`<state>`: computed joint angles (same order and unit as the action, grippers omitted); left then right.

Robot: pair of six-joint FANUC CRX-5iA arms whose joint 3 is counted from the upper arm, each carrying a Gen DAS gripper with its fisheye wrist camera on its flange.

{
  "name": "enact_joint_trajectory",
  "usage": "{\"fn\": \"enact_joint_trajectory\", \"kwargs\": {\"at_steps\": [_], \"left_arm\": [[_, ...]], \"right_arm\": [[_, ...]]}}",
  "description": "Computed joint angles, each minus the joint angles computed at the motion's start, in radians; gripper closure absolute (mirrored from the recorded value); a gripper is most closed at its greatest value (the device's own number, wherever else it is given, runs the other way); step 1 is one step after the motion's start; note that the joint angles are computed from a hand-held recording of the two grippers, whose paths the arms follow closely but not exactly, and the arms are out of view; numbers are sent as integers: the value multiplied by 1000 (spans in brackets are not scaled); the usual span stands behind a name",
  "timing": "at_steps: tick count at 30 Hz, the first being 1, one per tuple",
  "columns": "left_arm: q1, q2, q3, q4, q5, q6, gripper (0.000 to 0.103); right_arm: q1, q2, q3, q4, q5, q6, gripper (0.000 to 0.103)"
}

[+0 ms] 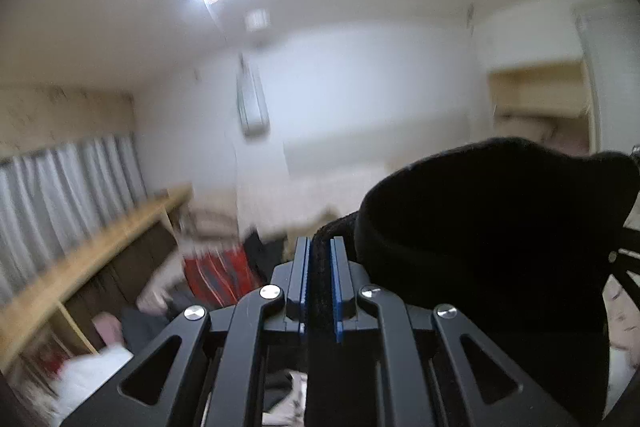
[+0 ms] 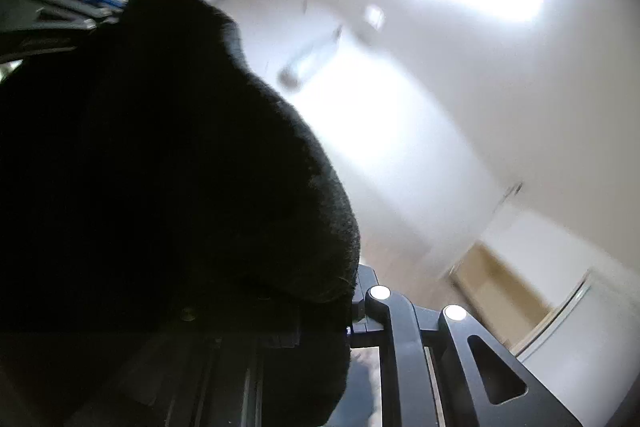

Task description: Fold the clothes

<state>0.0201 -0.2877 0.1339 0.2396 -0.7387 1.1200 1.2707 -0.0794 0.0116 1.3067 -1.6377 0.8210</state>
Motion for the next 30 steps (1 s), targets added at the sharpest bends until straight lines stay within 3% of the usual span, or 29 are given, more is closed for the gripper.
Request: {"fn": "enact_joint_trajectory", "kwargs": {"at_steps": [5, 6, 8, 12, 14, 16, 19, 20, 22, 23, 24, 27, 30], "left_arm": [[-129, 271, 131, -283, -37, 233, 96], [-154, 306, 151, -362, -18, 286, 103], [-200, 365, 190, -505, 26, 378, 103], [-182, 520, 304, -415, -31, 360, 103], [-171, 531, 258, -346, -16, 289, 103], [-160, 548, 210, -258, -10, 196, 102], [-145, 582, 166, -118, -72, 56, 101], [-142, 577, 146, -89, -95, 28, 98], [-125, 569, 119, -15, -159, -21, 75], [-116, 567, 109, 20, -194, -42, 51], [-111, 562, 103, 40, -223, -53, 38], [-108, 547, 105, 53, -304, -48, 31], [-123, 594, 187, -4, -406, 37, 31]], "right_arm": [[-236, 46, -63, -232, 217, -69, 89], [-278, 59, -63, -278, 263, -71, 89], [-353, 93, -50, -371, 342, -52, 89], [-476, 198, -34, -449, 456, 3, 89], [-512, 212, -82, -478, 496, -21, 89], [-552, 293, -32, -527, 534, -13, 89], [-531, 345, -23, -543, 540, -38, 89], [-537, 370, -4, -543, 549, -28, 89], [-543, 421, 54, -546, 554, -1, 89], [-541, 448, 97, -549, 549, 16, 89], [-565, 445, 105, -557, 564, 44, 89], [-566, 423, 76, -555, 585, 39, 89], [-562, 415, 51, -533, 598, 19, 89]]}}
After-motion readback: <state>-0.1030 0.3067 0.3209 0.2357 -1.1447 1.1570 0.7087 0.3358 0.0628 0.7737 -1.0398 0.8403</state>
